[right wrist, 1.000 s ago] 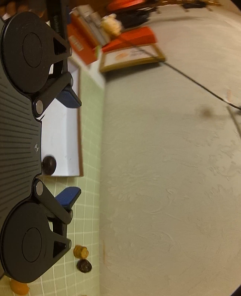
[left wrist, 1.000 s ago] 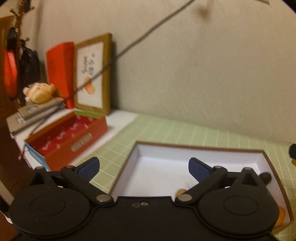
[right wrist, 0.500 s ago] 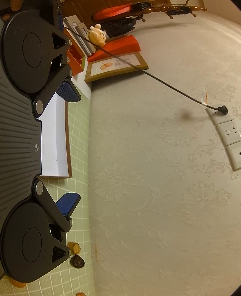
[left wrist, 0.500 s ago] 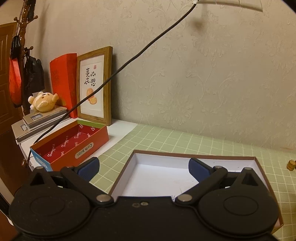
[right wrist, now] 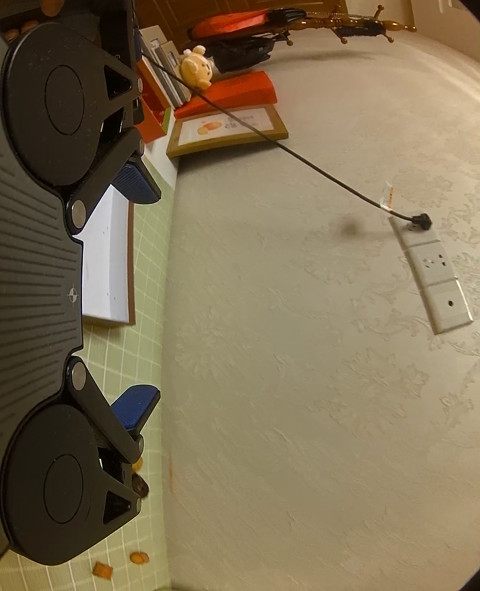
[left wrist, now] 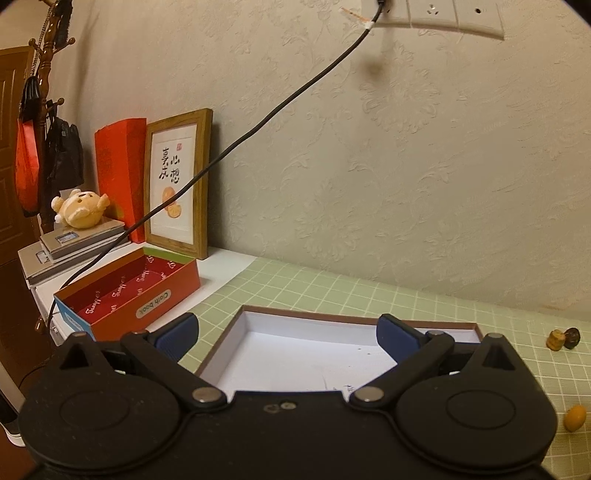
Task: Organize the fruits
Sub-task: 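Open both tools to release the fruits into the box, then move both open tools back toward the oranges on the table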
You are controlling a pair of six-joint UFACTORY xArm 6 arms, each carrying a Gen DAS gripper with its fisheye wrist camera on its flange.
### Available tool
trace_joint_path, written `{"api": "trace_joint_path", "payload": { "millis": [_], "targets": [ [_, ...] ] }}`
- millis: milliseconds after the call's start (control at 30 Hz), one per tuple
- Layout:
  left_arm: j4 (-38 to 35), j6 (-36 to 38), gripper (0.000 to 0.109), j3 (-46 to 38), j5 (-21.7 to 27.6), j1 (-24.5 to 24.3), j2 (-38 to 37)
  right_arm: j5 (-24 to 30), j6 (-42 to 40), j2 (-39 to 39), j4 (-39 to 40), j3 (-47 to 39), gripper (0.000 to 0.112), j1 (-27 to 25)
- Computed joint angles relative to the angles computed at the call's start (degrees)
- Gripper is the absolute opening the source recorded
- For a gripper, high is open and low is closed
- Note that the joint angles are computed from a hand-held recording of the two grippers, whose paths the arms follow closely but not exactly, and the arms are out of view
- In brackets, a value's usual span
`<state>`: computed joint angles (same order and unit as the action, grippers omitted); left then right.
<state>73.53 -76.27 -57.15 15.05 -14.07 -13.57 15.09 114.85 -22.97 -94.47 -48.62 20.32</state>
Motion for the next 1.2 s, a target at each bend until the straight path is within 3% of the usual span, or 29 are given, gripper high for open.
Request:
{"api": "trace_joint_path", "payload": {
  "millis": [233, 567, 800, 933, 1033, 1200],
  "targets": [
    [1.54, -1.90, 0.097, 0.49, 0.93, -1.91, -0.76, 0.13, -2.91, -6.37, 2.97, 5.28, 0.103, -2.64],
    [3.13, -2.11, 0.097, 0.63, -1.65, -5.81, 0.05, 0.31, -8.61, -14.45, 8.69, 12.43, 0.103, -6.84],
    [4.74, -1.65, 0.097, -0.05, -4.12, -9.17, 2.04, -1.36, -7.52, -20.49, 10.18, 17.77, 0.103, -12.24],
    [6.59, -1.53, 0.096, -0.84, -5.81, -11.38, 3.88, -0.40, -10.72, -23.98, 16.31, 21.13, 0.103, -14.83],
    [6.40, -0.17, 0.094, -1.25, -6.97, -12.96, 5.17, 1.28, -21.19, -25.69, 26.80, 23.21, 0.103, -15.29],
    [1.87, 5.54, 0.085, -1.98, -8.87, -15.46, 8.03, 4.43, -29.02, -27.66, 33.97, 25.52, 0.103, -15.32]
  ]
}}
